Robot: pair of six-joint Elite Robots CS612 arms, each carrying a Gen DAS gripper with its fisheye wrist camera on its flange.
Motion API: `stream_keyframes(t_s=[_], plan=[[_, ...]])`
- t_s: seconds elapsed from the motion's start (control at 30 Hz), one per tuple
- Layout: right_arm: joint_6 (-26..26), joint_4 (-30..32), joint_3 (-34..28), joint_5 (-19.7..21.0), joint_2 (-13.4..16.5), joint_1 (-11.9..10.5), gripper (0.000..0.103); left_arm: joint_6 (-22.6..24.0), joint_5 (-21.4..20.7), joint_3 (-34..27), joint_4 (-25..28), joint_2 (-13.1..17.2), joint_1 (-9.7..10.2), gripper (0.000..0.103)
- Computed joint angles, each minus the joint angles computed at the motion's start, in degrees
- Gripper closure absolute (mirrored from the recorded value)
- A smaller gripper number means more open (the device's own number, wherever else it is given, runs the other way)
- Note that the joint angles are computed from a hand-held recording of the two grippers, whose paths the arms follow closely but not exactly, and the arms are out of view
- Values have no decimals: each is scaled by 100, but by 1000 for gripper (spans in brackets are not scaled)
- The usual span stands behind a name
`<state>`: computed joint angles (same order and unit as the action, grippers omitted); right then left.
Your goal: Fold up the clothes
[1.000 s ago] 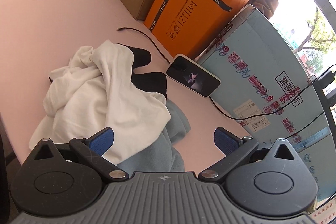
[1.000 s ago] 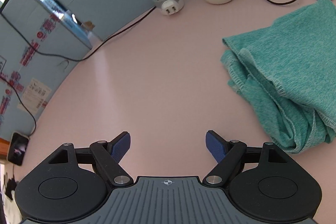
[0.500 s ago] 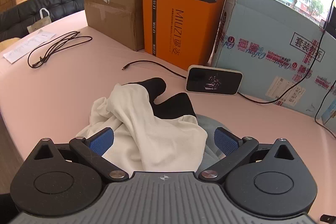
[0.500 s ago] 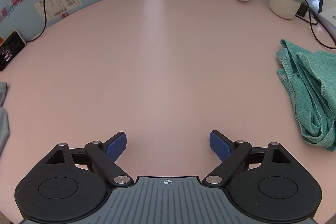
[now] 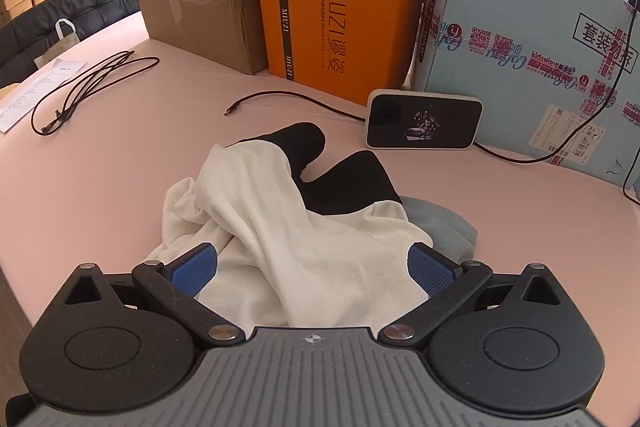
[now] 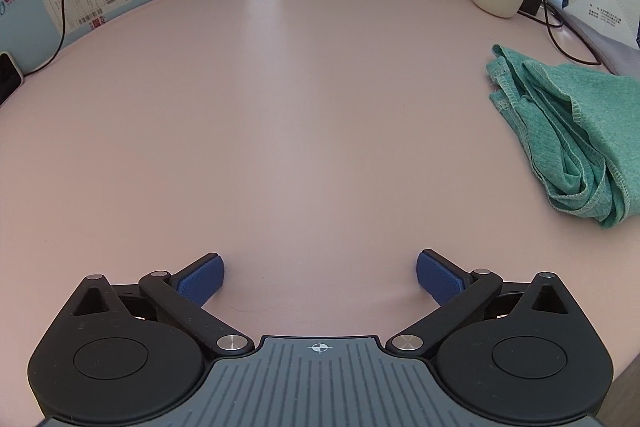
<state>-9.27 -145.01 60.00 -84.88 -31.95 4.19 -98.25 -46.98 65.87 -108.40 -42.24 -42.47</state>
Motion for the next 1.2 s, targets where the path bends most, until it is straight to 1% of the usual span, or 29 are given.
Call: stream_keyframes(t_s=[0.07,0.13,0.2,0.27,0.33,0.37,0.4,0.5,0.63,0.67,0.7,0.73,0.8,0.9,0.97,1.03,1.07,1.17,1.2], plan=[[76,-79,47,-73,-15,24,0,254,67,107,-243,-17,-7,4],[143,-243,133,-113,-34,38,0,513,202,206,-480,-25,-22,13],[200,-389,208,-145,-51,48,0,657,263,255,-577,-19,-28,37],[251,-480,248,-177,-56,57,0,652,241,293,-577,-22,-24,51],[289,-521,261,-209,-54,66,0,588,287,398,-721,-48,-33,53],[306,-540,268,-222,-55,68,0,556,310,450,-792,-61,-37,57],[323,-558,275,-235,-55,71,0,528,331,495,-850,-71,-41,63],[368,-647,311,-265,-59,81,0,512,350,586,-926,-96,-45,72],[426,-638,277,-313,-40,93,0,301,350,832,-1377,-180,-43,74],[435,-635,272,-320,-37,95,0,258,372,860,-1408,-196,-44,78],[443,-632,267,-327,-34,97,0,205,409,874,-1385,-210,-50,85],[452,-629,262,-333,-31,99,0,151,456,896,-1384,-226,-57,87],[455,-613,257,-336,-31,101,0,96,640,1063,-1765,-285,-89,98],[465,-532,227,-353,-32,106,0,50,876,1193,-2186,-331,-126,99],[490,-460,195,-390,-32,117,0,223,1005,1230,-2545,-333,-149,100],[494,-461,180,-391,-31,124,0,567,1091,1223,-3009,-307,-170,100],[453,-468,176,-325,-31,120,0,757,1125,1211,-3270,-286,-182,100],[293,-521,177,-127,-39,121,0,1584,1095,1182,-4779,-141,-213,100],[232,-551,179,-67,-42,125,0,1900,988,1124,-5270,-71,-209,100]])
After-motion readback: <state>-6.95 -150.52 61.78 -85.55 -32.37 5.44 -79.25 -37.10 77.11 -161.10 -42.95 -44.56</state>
